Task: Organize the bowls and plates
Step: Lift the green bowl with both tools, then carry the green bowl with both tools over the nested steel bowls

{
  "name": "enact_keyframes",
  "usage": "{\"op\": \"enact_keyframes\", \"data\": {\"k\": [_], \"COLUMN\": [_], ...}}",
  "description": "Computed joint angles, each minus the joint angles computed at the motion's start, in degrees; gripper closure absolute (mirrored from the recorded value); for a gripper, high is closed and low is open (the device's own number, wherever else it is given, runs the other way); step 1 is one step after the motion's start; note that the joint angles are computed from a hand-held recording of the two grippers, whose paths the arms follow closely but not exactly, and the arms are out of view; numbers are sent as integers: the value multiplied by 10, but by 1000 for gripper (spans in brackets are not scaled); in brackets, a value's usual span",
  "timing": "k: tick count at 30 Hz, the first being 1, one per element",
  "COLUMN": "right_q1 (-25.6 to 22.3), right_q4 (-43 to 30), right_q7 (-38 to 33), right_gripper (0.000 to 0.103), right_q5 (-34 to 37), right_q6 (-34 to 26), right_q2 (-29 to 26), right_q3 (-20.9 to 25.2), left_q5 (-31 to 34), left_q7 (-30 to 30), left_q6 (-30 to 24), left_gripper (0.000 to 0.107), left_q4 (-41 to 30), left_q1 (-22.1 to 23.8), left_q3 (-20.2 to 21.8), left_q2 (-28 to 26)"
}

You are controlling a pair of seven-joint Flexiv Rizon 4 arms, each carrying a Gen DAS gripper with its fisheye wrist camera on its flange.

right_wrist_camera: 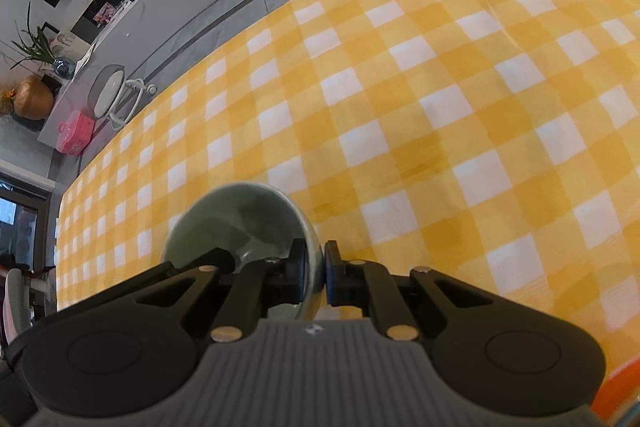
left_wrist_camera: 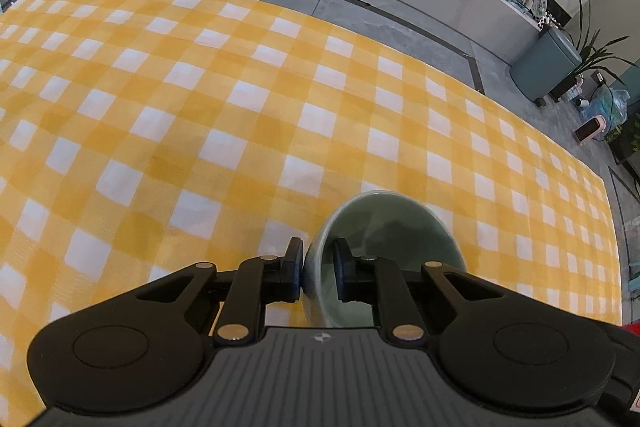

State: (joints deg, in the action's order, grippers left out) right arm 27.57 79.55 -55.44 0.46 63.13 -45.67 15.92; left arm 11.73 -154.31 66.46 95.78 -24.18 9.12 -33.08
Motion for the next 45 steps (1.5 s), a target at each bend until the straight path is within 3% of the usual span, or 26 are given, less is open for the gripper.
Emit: {"op": "enact_keyframes", "data": {"k": [9, 22, 30, 37, 45], "right_q1": [-26, -79, -111, -135, -142], "right_q4": [74, 168, 213, 242, 269], "right_q7": [-35, -121, -186, -259, -317], "right_gripper": [96, 96, 96, 96, 96], "right_q5": [30, 112, 190, 268, 310], "right_q6": [16, 22, 25, 10, -17], "right_q2": [61, 164, 236, 296, 349], "right_q3": [28, 70, 78, 67, 21], "left_q5": [46, 105, 138, 138, 118], "left_q7": [-59, -118, -148, -147, -120], "left_q6": [-47, -141, -173, -174, -168], "left_gripper": [90, 92, 93, 94, 95], "left_q4": [10, -4, -29, -51, -101], "left_q1": [-36, -48, -64, -71, -91], "left_q3": [8, -47, -73, -95, -101], "left_q2": [46, 104, 125, 124, 83]}}
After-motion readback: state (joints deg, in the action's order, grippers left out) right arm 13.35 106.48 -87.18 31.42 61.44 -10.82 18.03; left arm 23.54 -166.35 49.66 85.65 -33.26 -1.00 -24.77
